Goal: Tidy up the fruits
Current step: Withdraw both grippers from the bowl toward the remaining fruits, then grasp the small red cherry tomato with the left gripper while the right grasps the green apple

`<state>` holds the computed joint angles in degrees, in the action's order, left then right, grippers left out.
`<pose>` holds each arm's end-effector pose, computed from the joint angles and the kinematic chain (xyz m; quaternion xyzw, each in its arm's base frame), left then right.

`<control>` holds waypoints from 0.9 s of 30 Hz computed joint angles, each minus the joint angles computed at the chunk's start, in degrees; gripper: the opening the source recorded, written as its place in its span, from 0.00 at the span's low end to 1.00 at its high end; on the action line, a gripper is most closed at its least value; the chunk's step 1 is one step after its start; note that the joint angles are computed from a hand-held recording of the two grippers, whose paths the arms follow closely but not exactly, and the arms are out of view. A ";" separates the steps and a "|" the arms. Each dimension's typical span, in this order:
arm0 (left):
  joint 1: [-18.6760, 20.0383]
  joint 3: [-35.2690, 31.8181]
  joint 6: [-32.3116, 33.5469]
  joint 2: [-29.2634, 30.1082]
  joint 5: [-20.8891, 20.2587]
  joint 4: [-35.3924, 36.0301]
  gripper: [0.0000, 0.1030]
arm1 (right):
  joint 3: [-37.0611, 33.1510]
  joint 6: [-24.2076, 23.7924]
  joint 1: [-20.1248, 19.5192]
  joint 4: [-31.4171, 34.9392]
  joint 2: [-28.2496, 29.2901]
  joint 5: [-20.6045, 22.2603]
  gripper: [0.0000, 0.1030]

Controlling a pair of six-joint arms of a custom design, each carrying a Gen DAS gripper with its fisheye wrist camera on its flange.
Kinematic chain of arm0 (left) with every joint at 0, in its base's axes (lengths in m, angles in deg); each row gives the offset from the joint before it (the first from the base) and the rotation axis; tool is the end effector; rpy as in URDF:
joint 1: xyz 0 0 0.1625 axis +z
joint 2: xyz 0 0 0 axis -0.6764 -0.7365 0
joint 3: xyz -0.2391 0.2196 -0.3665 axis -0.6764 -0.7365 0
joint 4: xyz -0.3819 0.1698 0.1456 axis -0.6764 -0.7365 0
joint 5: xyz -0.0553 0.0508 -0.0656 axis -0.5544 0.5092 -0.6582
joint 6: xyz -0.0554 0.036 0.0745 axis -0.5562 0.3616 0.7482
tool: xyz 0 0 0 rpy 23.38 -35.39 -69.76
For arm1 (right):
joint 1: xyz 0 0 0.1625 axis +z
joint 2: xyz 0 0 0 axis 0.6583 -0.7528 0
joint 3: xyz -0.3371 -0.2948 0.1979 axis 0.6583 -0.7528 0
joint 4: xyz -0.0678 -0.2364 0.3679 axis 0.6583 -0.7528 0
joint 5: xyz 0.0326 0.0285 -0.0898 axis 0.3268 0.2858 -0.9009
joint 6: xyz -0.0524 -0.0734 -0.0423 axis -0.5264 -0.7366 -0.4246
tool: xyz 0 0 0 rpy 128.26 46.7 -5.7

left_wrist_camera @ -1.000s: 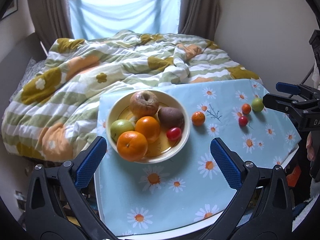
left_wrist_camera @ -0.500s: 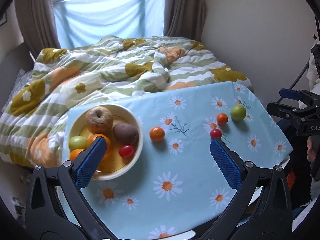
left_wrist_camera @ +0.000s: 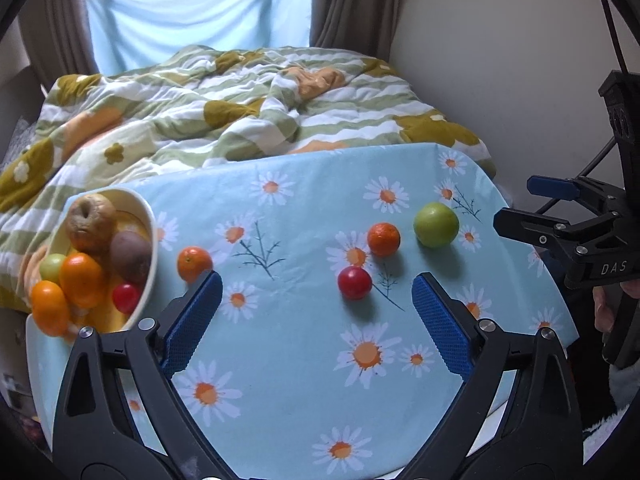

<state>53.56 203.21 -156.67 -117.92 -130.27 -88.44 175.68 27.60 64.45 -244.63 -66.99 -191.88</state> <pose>-0.3380 -0.2711 0.1198 0.0460 0.8855 -0.3153 0.3383 0.1973 -0.3604 0.2874 0.3527 -0.8970 0.1417 0.2256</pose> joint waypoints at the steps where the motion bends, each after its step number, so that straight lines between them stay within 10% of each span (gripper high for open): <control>1: 0.54 0.03 0.82 1.12 -0.12 -1.70 0.97 | 0.00 -0.88 -0.84 -0.13 0.32 0.35 0.99; 15: 7.90 0.73 11.33 12.04 -2.28 -18.52 0.65 | 0.86 -9.69 -8.35 -4.00 5.81 2.57 0.94; 27: 9.27 0.14 11.94 14.90 -2.74 -18.87 0.38 | 0.12 -11.62 -10.41 -2.59 8.11 3.59 0.78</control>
